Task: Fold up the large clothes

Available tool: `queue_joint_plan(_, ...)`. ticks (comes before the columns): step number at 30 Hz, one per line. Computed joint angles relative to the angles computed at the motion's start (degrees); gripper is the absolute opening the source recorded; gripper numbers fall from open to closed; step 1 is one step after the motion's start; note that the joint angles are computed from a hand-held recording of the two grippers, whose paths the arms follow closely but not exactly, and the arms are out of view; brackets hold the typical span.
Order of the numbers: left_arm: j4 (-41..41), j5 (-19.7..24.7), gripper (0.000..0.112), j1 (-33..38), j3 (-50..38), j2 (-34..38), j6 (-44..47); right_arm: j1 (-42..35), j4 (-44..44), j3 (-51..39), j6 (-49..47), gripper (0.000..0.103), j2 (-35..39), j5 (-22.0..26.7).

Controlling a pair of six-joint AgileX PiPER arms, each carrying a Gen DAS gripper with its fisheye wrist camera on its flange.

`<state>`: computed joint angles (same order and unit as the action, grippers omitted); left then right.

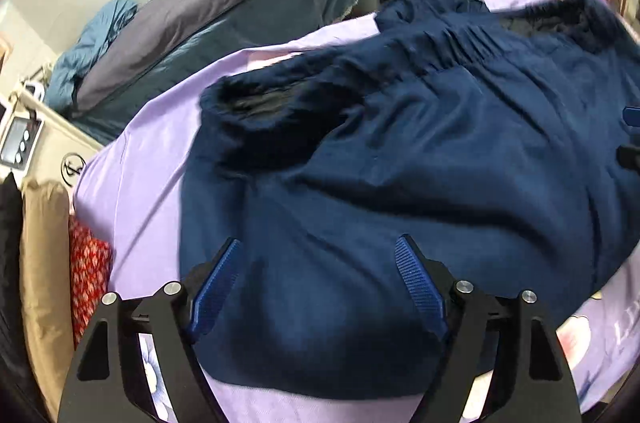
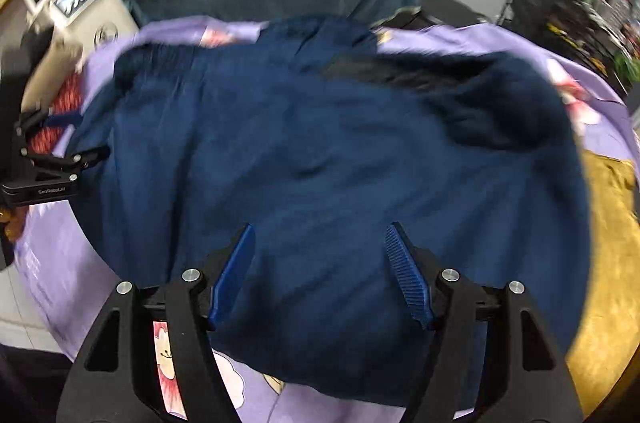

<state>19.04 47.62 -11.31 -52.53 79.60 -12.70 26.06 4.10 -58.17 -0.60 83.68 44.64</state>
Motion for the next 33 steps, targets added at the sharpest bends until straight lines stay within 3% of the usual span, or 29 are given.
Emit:
queue_joint_plan(5,1.92,-1.29,0.075,1.22,-11.56,12.89,-1.30,-0.09,-6.99,-6.80,4.74,0.068,9.42,-0.85)
queue_joint_plan(7,1.99,-0.04,0.076,2.03,-17.27,17.74,-0.18,-1.71,-10.09,-11.70,6.46,0.068,13.15,0.00)
queue_joint_plan(9,-3.45,3.56,0.077,4.31,-24.73,24.13,5.30,-3.56,-11.92,-15.46,8.30,0.068,16.40,0.89)
queue_joint_plan(11,-3.73,5.06,0.080,4.15,-28.34,28.57,6.07,-7.23,-8.42,-20.12,5.98,0.069,21.20,3.56)
queue_joint_plan(14,-5.05,5.54,0.089,5.06,-30.63,31.61,5.38,-9.19,-5.78,-21.28,6.22,0.069,23.80,2.83)
queue_joint_plan(18,-11.67,9.37,0.098,8.97,-35.09,35.21,6.70,-5.91,-13.10,-21.57,12.03,0.073,26.17,1.89)
queue_joint_plan(24,-9.96,9.57,0.098,8.05,-35.37,34.98,6.42,-4.35,-16.80,-24.80,15.97,0.077,29.12,4.38)
queue_joint_plan(27,-10.83,7.97,0.096,7.98,-31.01,30.03,6.36,-4.48,-15.36,-25.08,13.87,0.077,28.02,5.88)
queue_joint_plan(30,-13.69,6.25,0.096,9.35,-25.96,23.88,9.09,-4.88,-13.32,-23.43,10.97,0.077,24.19,6.14)
queue_joint_plan(33,-17.59,5.56,0.096,11.69,-20.82,16.99,13.52,-6.50,-9.21,-17.33,5.78,0.077,14.59,3.61)
